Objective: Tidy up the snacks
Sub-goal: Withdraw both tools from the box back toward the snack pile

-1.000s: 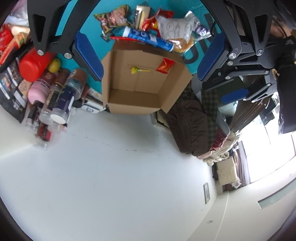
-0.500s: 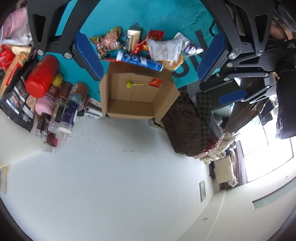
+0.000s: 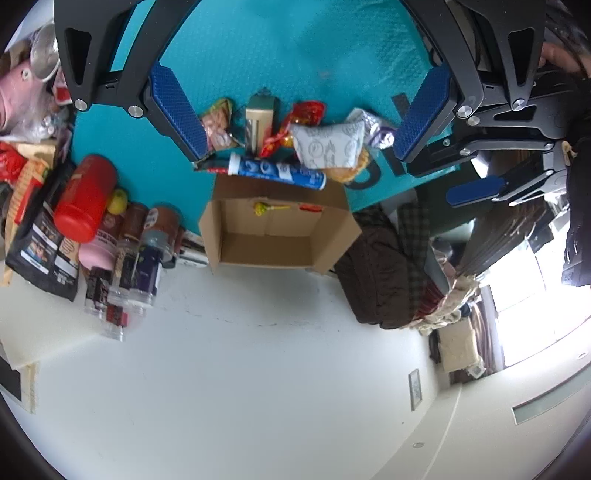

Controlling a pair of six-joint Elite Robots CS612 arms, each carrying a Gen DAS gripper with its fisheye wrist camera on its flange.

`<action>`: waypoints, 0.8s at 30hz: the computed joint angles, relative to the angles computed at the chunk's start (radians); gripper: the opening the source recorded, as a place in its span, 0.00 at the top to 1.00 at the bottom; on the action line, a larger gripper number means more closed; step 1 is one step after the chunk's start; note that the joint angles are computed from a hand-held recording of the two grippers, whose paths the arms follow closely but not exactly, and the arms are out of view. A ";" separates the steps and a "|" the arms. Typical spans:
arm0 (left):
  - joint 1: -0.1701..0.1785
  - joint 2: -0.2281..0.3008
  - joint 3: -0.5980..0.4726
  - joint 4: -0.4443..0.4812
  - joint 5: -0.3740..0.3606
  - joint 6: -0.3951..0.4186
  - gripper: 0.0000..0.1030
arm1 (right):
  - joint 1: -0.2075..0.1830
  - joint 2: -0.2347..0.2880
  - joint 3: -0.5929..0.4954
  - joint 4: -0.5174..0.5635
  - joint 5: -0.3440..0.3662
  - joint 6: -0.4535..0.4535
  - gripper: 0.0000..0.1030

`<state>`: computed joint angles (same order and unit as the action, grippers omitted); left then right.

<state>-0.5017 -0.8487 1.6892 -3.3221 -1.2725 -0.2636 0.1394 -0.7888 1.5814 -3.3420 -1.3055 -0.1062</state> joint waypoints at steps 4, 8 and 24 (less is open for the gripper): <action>0.001 0.011 0.007 0.006 -0.009 -0.006 0.39 | 0.008 0.019 0.006 -0.013 -0.032 0.006 0.00; 0.005 0.023 0.008 0.029 -0.016 -0.008 0.39 | 0.010 0.037 0.000 0.011 -0.039 0.006 0.00; 0.064 0.079 -0.036 0.142 -0.164 -0.102 0.39 | 0.024 0.108 -0.064 0.100 -0.037 0.011 0.00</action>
